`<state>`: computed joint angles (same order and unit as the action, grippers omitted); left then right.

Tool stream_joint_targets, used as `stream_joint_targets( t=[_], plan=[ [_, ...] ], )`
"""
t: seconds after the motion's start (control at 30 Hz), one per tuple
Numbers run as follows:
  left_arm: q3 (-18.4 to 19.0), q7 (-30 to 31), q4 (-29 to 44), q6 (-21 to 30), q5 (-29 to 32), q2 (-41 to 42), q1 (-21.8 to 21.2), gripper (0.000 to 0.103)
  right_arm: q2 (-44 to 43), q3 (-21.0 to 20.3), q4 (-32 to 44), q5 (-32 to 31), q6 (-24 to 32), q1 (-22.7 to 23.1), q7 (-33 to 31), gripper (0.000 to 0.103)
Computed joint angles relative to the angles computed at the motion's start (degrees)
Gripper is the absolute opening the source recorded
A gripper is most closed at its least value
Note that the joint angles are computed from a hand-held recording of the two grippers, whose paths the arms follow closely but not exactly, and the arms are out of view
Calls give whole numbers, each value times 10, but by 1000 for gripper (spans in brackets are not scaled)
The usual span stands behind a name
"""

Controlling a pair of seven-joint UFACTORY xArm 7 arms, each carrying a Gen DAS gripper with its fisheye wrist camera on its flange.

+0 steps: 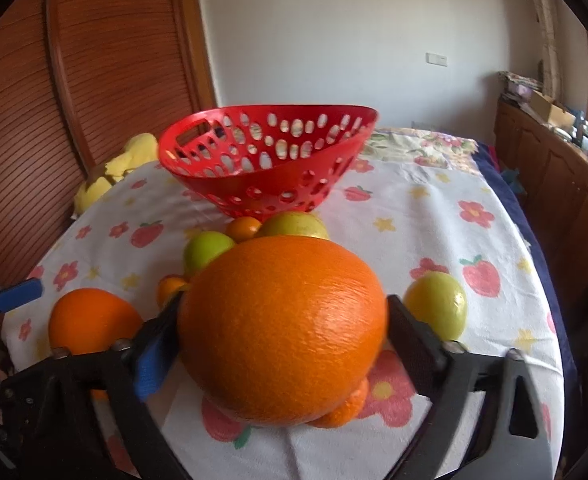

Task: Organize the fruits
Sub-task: 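Grasp the large orange with the left tool while the right tool grasps another orange, then carry both held oranges up and over the red basket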

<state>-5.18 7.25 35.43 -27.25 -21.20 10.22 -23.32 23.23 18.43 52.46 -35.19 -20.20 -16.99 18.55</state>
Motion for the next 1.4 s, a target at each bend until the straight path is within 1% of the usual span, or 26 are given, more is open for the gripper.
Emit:
stream_joint_targets(
  t=[0.03,0.1,0.2,0.3,0.43,0.63,0.8,0.83,0.93,1.0,1.03,1.1,1.2,1.27,1.3,1.33,1.4],
  plan=[
    [-1,-2,2,2,3,1,1,102,-3,-11,0,9,2,14,-8,91],
    [0,1,8,7,4,6,-1,102,-5,-16,0,12,3,20,-18,91],
    [8,13,21,19,-9,16,-13,102,1,4,3,-4,1,-3,-12,91],
    [-7,-28,26,29,40,21,15,102,0,-2,0,-4,-15,-2,-10,90],
    [0,-41,33,40,56,24,12,102,-9,7,0,-46,-32,-21,28,90],
    [8,-48,51,65,68,35,4,102,-37,-29,-13,-86,-62,-7,69,90],
    [35,-37,68,89,55,52,-27,102,-67,-63,-33,-120,-83,0,104,90],
    [32,-41,70,91,60,54,-24,102,-72,-71,-38,-126,-88,4,107,90],
    [7,-68,69,95,99,54,11,101,-84,-95,-52,-137,-100,17,114,90],
    [5,-79,67,95,113,53,19,100,-86,-109,-57,-151,-106,24,125,90],
    [-10,-91,65,93,132,53,38,97,-87,-115,-58,-156,-107,28,129,90],
    [-24,-110,64,92,161,53,61,97,-87,-125,-61,-160,-109,36,132,90],
    [-27,-123,57,81,184,52,68,96,-85,-133,-66,-164,-112,43,134,90],
    [-52,-154,54,79,221,52,104,96,-84,-136,-69,-162,-113,47,133,90],
    [-58,-168,53,79,235,51,116,96,-83,-137,-69,-163,-114,48,134,90],
    [-55,-172,52,79,240,50,115,96,-82,-136,-68,-168,-113,47,139,90],
    [-32,-162,50,82,227,45,90,95,-79,-137,-65,-172,-112,47,143,90]
  ],
)
